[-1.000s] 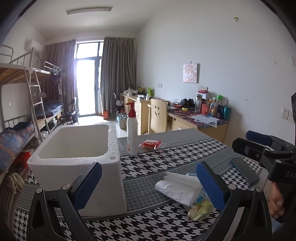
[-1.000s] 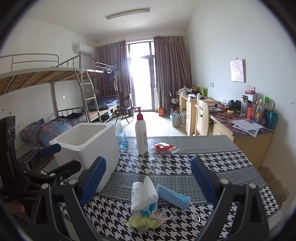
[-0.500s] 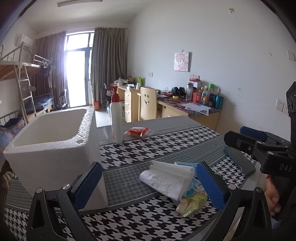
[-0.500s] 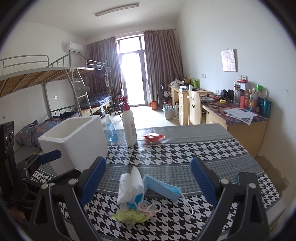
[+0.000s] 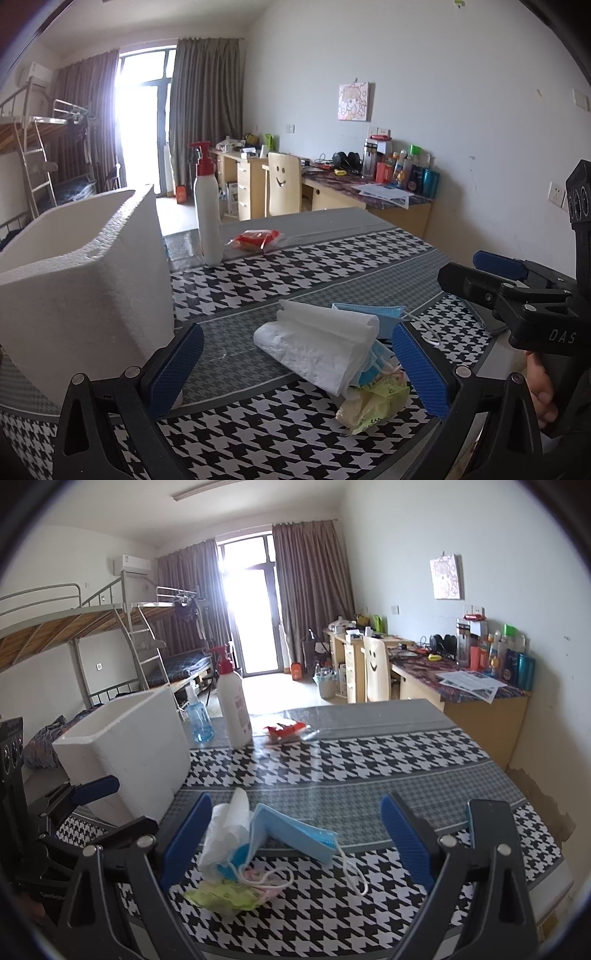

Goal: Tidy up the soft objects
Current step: 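Close the left tool on the white tissues while the right tool grasps the blue mask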

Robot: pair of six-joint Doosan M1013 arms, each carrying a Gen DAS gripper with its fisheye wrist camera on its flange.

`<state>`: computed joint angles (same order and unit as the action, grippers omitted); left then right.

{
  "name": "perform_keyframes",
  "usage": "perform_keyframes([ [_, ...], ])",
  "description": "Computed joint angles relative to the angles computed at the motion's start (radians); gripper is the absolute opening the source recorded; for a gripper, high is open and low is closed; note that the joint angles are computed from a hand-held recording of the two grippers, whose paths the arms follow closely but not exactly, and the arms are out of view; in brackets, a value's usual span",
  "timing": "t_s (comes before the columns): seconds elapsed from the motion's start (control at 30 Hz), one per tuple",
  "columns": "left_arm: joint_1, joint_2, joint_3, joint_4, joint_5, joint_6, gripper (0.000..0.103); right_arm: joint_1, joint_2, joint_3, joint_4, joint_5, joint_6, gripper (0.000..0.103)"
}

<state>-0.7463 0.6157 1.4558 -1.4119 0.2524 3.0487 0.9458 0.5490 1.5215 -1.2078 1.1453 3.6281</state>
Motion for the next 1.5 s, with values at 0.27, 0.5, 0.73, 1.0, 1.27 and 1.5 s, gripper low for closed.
perform_keyframes([
  [0.27,-0.010,0.014,-0.018,0.167,-0.001,-0.164,0.102,-0.008,-0.004,0.013,0.020,-0.029,-0.002,0.095],
  [0.5,-0.015,0.038,-0.053,0.377,0.033,-0.379,0.102,-0.013,0.000,0.016,0.047,-0.039,-0.018,0.095],
  [0.73,-0.017,0.053,-0.076,0.420,0.066,-0.415,0.098,-0.022,-0.006,0.029,0.076,-0.050,-0.004,0.095],
  [1.0,-0.027,0.080,-0.122,0.611,0.123,-0.601,0.077,-0.033,-0.011,0.046,0.092,-0.076,0.018,0.095],
  [1.27,-0.016,0.103,-0.160,0.650,0.208,-0.671,0.033,-0.048,-0.011,0.052,0.106,-0.114,0.001,0.095],
  [1.5,-0.010,0.101,-0.155,0.636,0.219,-0.660,0.009,-0.054,-0.008,0.054,0.112,-0.143,-0.006,0.095],
])
